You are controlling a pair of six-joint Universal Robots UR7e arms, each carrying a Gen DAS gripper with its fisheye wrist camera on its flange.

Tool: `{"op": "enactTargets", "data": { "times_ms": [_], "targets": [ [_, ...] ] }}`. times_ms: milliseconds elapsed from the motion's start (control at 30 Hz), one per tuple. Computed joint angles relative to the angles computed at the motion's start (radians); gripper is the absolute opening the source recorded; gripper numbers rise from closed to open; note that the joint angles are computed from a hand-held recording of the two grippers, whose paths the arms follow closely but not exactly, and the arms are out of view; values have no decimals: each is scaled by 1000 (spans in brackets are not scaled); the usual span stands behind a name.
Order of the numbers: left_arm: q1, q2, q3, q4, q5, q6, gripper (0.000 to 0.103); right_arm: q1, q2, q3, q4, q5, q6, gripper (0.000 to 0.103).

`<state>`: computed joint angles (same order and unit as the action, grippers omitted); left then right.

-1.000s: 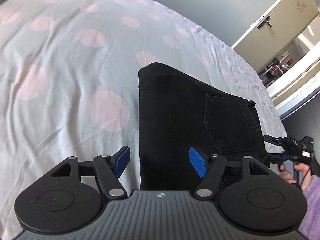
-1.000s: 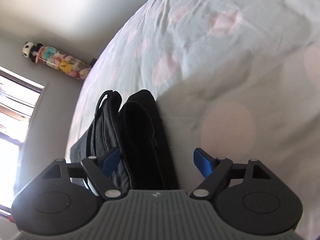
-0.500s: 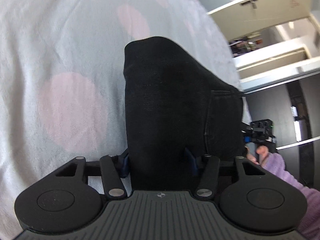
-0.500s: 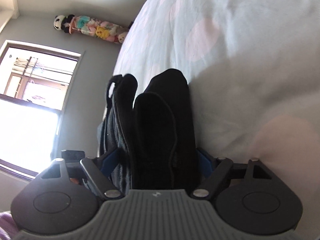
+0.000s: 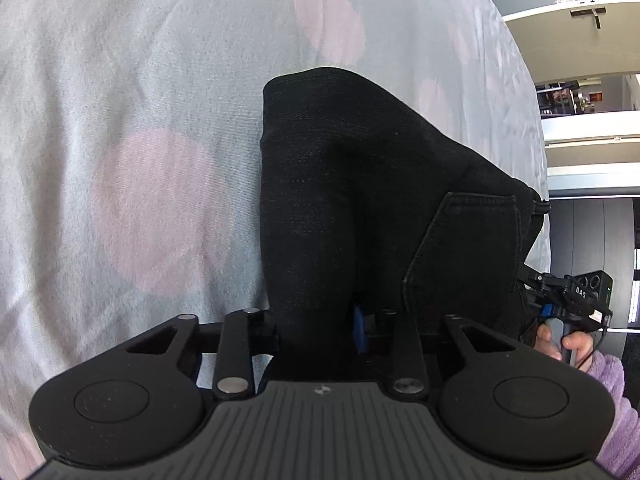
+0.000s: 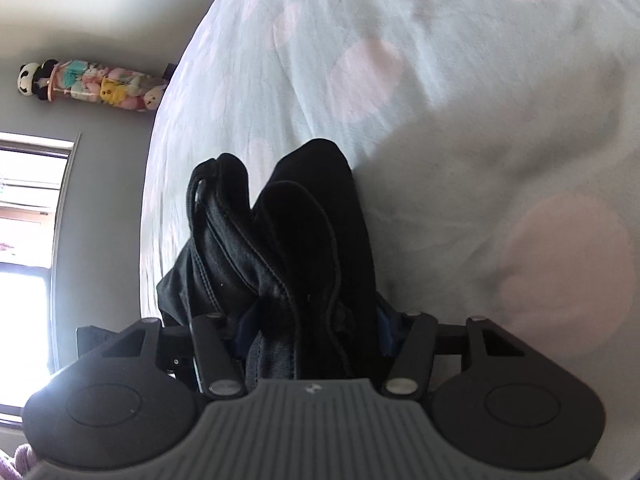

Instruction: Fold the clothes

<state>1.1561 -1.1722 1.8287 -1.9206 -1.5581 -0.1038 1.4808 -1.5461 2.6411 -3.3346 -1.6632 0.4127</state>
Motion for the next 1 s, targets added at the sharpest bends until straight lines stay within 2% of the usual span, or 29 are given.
{"op": "enactTargets", "data": {
  "times_ms": [133,233,333,433,500,633,733,867,1000],
  "targets": [
    [-2,-26,-5,7,-8,-11,20,124,-43,-77,149,-84,76,55],
    [8,-45,-33,20,-25,-5,20,225,-25,-170,241,-134,105,54],
    [30,-58,-112,70,-29,23,20,292,22,-263,294,-147,119,54],
    [50,-49,-235,145,9,67,20,320,139,-370,282,-119,118,54],
    [66,-24,-347,205,58,102,20,327,256,-439,210,-90,112,54],
    [94,58,-606,327,178,195,20,329,506,-611,70,-10,103,54],
    [114,148,-824,410,270,300,20,326,691,-776,7,54,123,54],
    [150,269,-1070,460,342,401,20,344,903,-996,-40,83,166,54],
    [192,368,-1259,503,377,454,20,360,1052,-1188,-20,76,182,54]
  ]
}}
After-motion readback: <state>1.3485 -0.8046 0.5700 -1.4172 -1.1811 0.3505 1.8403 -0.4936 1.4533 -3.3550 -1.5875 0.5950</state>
